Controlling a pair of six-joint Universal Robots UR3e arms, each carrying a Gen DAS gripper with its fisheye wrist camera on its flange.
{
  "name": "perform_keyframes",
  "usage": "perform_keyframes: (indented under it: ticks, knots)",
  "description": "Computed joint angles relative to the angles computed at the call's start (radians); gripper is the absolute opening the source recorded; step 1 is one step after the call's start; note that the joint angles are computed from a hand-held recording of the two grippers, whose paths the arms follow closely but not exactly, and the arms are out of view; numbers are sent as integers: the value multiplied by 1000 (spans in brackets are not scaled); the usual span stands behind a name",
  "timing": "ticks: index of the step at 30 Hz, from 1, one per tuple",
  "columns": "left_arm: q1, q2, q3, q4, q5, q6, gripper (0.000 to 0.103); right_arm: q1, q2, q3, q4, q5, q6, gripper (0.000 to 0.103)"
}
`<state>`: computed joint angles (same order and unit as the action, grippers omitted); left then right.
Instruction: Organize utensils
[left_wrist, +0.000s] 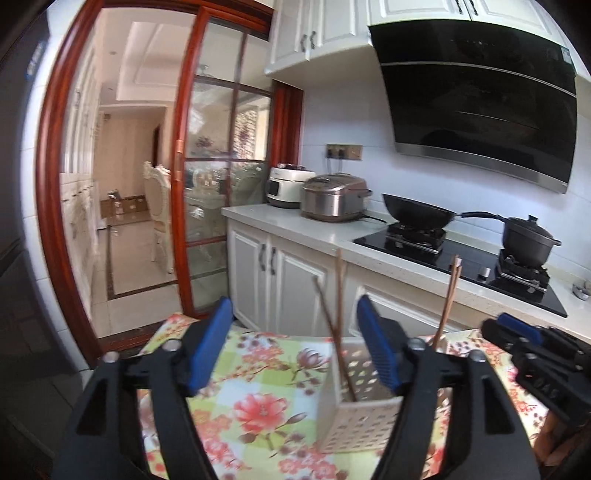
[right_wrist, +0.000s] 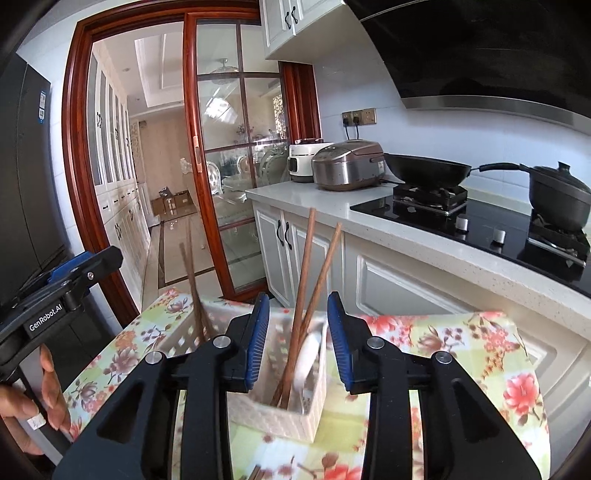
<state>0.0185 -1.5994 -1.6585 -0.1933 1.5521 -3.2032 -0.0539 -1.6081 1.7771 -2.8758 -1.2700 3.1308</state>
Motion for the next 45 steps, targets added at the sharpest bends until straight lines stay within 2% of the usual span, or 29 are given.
perform_keyframes:
  ticks: [2,8,16,19,21,24,30,38,42,45]
  knots:
    - [4,51,-72,13,13,7,80,-2,-50,67,-14,-5,-1,33]
    - [43,241,-322,27,2,27,94,-19,-218,302,-65,12,4,36]
    - [94,507,-615,-14,-55,32,97,-60,-430,529,-36,60,-6,37]
    - [76,561,-681,-15,-44,22,98,-80,-509,592,-7,78,-19,45]
    - [76,592,-728,-3,-53,26,98,-89,-556,634,3,79,-25,45]
    - [36,612,-778,17,-7,37,98,-108,-604,674,46,95,-33,45]
    - [49,674,-820,-32,-27,54,98,-71,-578,702,46,46,-23,45]
    - [141,739,-848,-104,-100,82,98,78,-388,657,-39,-104,33,45]
    - [164,752,-851,-132,-101,95,98,131,-320,636,-66,-164,64,44]
    - [174,760,-853,-145,-101,116,98,154,-276,611,-51,-178,78,33]
